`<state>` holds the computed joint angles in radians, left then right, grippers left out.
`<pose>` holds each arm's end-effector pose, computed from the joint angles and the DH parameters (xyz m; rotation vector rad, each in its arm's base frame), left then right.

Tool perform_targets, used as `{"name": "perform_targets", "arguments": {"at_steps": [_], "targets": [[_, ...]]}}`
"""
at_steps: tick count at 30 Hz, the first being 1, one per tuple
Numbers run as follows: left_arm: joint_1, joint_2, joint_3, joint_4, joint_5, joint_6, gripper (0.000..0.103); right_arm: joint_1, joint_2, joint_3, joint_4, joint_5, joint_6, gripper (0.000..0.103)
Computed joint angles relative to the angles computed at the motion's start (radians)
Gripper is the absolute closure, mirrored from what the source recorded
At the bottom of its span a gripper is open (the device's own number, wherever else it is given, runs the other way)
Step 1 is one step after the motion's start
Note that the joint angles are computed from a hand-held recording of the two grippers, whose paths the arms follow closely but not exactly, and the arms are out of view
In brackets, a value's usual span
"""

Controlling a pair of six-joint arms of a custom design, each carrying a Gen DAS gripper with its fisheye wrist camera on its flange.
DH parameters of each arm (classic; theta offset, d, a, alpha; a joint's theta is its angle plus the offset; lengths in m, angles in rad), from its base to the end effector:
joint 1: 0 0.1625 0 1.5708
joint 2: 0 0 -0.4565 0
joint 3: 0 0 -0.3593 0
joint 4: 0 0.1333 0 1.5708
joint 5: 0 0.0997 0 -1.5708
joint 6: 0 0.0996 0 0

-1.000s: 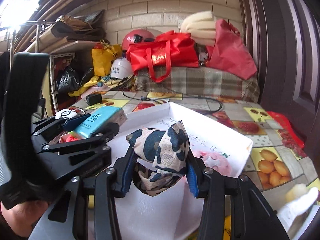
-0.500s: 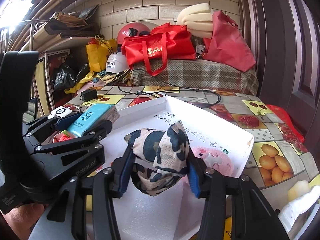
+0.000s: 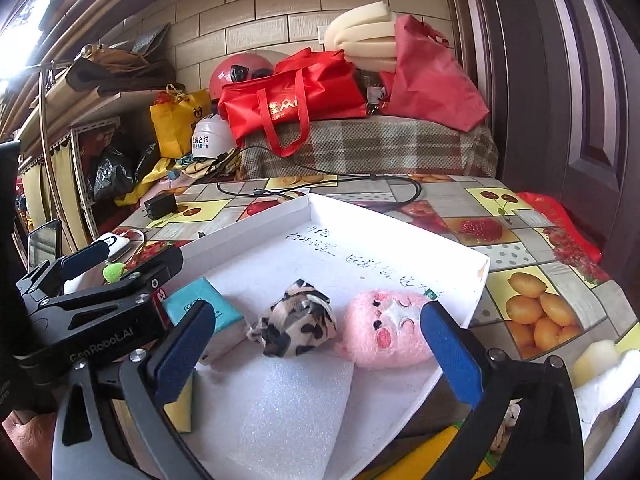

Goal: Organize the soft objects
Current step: 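Carry the tissue pack and cow-print plush into the box and open both tools, then grasp the second white foam block with the right tool while the left tool approaches the yellow tissue pack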

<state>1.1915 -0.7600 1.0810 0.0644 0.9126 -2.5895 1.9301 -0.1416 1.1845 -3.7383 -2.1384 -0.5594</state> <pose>-0.0815 -0.7290 0.2416 0.5042 2.0639 -1.3282 0.3390 -0.6757 -0.0298 0.6047 -2.1221 1.2975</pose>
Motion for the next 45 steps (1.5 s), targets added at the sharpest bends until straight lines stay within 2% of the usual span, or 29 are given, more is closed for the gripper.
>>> {"name": "perform_targets", "arguments": {"at_steps": [5,11,15,20,24,27,30,34,37,39,41,45], "targets": [[0.000,-0.019,0.033,-0.039,0.011,0.010,0.004,0.003,0.004,0.005,-0.037,0.002,-0.021,0.000],[0.004,-0.062,0.114,-0.122,0.077,0.032,0.004,0.006,0.014,0.022,-0.140,0.033,-0.076,0.000],[-0.002,-0.080,0.158,-0.158,0.095,0.062,0.002,0.008,0.006,0.050,-0.173,0.032,-0.086,0.000],[-0.019,-0.093,0.196,-0.140,0.115,0.069,0.000,0.010,-0.023,0.133,-0.242,0.027,-0.102,0.000],[-0.043,-0.095,0.225,-0.079,0.159,0.069,0.000,0.015,-0.048,0.233,-0.379,0.010,-0.177,0.000],[-0.067,-0.090,0.245,-0.033,0.196,0.100,0.000,0.014,-0.082,0.318,-0.464,-0.042,-0.200,0.000],[-0.098,-0.082,0.278,-0.002,0.232,0.170,0.000,0.005,-0.132,0.407,-0.518,-0.133,-0.135,0.000],[-0.125,-0.032,0.232,0.156,0.281,0.185,0.001,-0.018,-0.221,0.520,-0.476,-0.270,0.059,0.000],[-0.142,0.030,0.155,0.300,0.289,0.159,0.001,-0.038,-0.275,0.588,-0.429,-0.292,0.199,0.000],[-0.150,0.068,0.108,0.363,0.286,0.135,0.001,-0.049,-0.299,0.607,-0.346,-0.296,0.274,0.000],[-0.153,0.100,0.064,0.412,0.289,0.099,0.001,-0.055,-0.308,0.601,-0.271,-0.302,0.316,0.001],[-0.147,0.167,-0.049,0.517,0.288,0.017,0.001,-0.060,-0.298,0.571,-0.189,-0.334,0.346,0.001]]}}
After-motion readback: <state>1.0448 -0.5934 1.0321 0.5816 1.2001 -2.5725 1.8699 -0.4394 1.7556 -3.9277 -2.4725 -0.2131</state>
